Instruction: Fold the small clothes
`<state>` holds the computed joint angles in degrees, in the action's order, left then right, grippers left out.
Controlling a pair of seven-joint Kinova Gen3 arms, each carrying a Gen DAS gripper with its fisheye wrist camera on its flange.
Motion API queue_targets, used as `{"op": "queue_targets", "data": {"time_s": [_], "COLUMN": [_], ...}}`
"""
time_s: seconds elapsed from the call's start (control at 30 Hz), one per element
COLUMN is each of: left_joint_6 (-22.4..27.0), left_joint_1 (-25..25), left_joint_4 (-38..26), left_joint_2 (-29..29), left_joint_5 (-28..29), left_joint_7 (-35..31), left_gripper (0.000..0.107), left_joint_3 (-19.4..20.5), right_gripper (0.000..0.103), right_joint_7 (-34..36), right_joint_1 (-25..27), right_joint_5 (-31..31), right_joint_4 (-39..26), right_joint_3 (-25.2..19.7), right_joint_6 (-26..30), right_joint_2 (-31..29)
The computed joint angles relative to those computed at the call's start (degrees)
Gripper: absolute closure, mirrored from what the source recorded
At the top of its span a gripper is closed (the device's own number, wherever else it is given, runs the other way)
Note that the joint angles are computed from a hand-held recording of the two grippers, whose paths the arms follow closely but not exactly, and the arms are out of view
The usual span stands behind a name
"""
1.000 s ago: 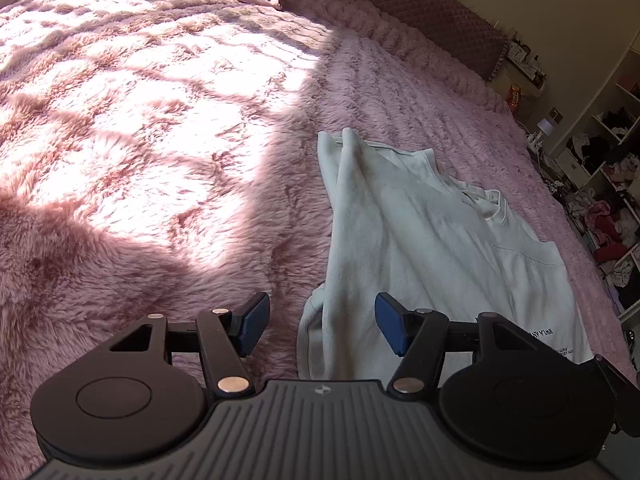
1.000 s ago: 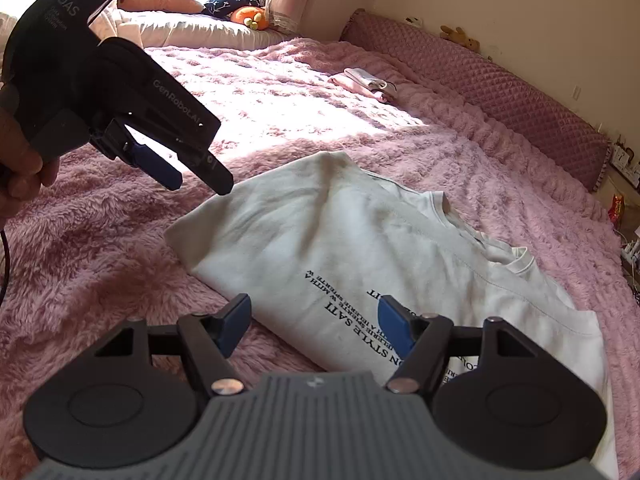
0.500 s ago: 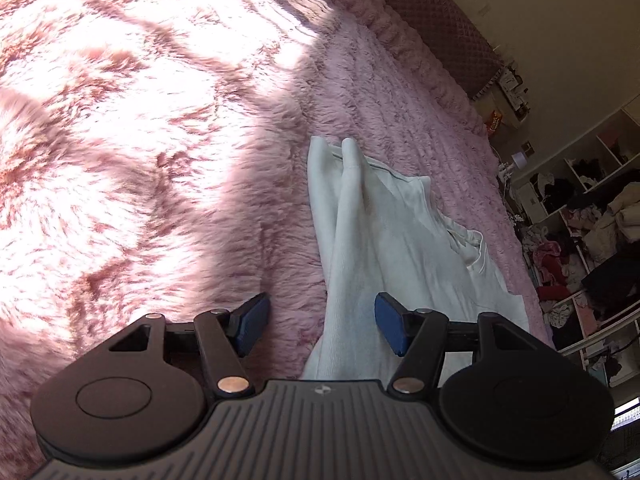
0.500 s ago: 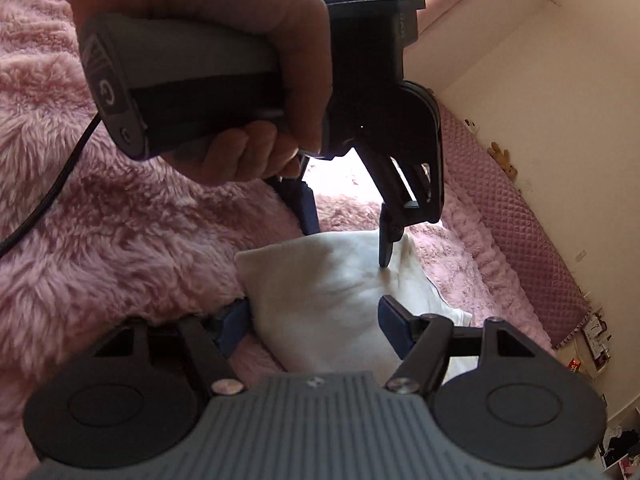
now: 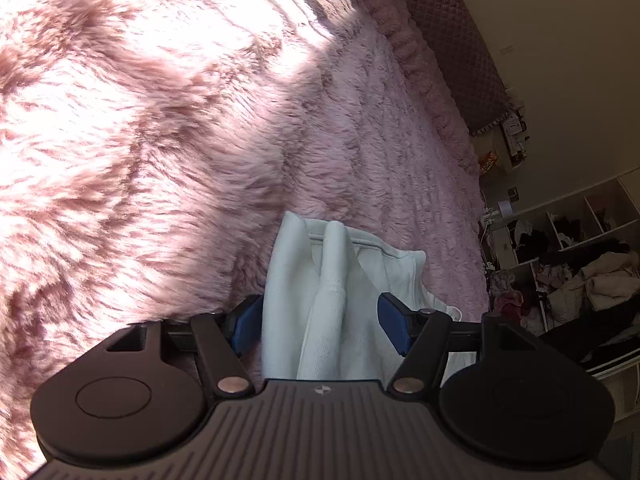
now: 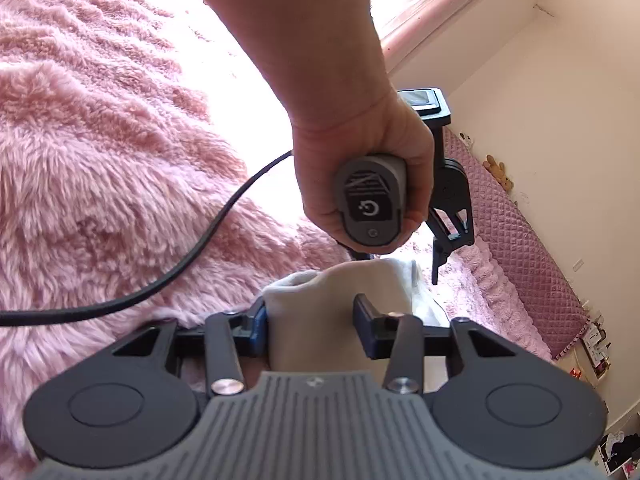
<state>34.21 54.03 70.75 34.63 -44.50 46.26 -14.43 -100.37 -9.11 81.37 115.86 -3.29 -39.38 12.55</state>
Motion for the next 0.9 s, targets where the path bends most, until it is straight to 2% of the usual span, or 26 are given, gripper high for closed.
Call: {"op": "queue_targets", "data": {"time_s": [0.07,0.1,0.13,0.2,0.23,0.33,0.4,0.43,0.5,0.57,0.63,0.7,0.8,0.9], "left_joint_6": [0.63,2.34,4.29,5.81,5.17,2.66,-0.61,-1.29,-0.48,-0.11,0.98,1.73,3.2,5.4], "left_joint_1": [-0.9,-2.14,-3.32,-3.92,-3.31,-0.44,2.61,3.46,3.07,3.4,3.31,2.6,1.57,-0.16], "left_joint_4": [-0.94,-1.95,-2.86,-4.44,-3.97,-2.0,0.32,0.95,0.18,-1.02,-2.75,-4.25,-7.66,-13.81], "left_joint_2": [0.58,0.99,1.11,1.45,1.23,0.72,0.24,0.08,0.12,0.35,0.76,1.02,1.67,3.59], "left_joint_5": [-1.96,-2.95,-3.01,-1.66,-1.38,-1.44,-2.91,-3.99,-5.39,-3.79,-3.0,-3.84,-3.37,-0.82], "left_joint_7": [-0.25,-1.78,-4.11,-6.31,-6.02,-3.67,0.99,2.47,2.64,1.05,-0.2,-1.54,-4.4,-9.99], "left_gripper": [0.045,0.071,0.084,0.085,0.086,0.089,0.09,0.09,0.09,0.09,0.091,0.091,0.091,0.091], "left_joint_3": [1.57,3.94,6.08,7.17,6.12,1.71,-2.96,-4.1,-3.19,-3.99,-3.96,-2.89,-1.35,0.67], "right_gripper": [0.092,0.094,0.095,0.097,0.098,0.099,0.1,0.1,0.1,0.1,0.101,0.101,0.101,0.101], "right_joint_7": [3.24,4.38,4.59,2.23,0.23,-6.32,-10.97,-13.3,-17.96,-22.62,-27.28,-30.66,-32.51,-39.11], "right_joint_1": [2.37,4.71,6.88,8.42,8.29,3.19,1.86,0.67,-3.21,-7.3,-8.32,-6.02,0.32,6.94], "right_joint_5": [-0.94,-1.47,-1.72,-0.79,0.47,3.91,6.58,7.31,8.13,8.97,9.87,10.52,11.0,14.11], "right_joint_4": [0.87,1.12,1.81,1.89,2.35,0.08,-0.86,-1.88,-4.09,-6.36,-7.99,-9.52,-11.05,-13.93], "right_joint_3": [-2.46,-5.11,-6.81,-7.93,-6.9,-0.41,1.54,2.27,5.47,10.62,12.58,10.44,4.06,-1.92], "right_joint_6": [-0.35,-0.06,-0.27,-0.48,-1.2,-2.83,-3.25,-2.62,-2.46,-3.96,-4.92,-4.44,-3.14,-2.62], "right_joint_2": [-0.02,0.07,-0.23,-0.61,-1.31,-1.22,-1.64,-1.51,-0.83,0.15,0.63,0.88,0.7,1.07]}}
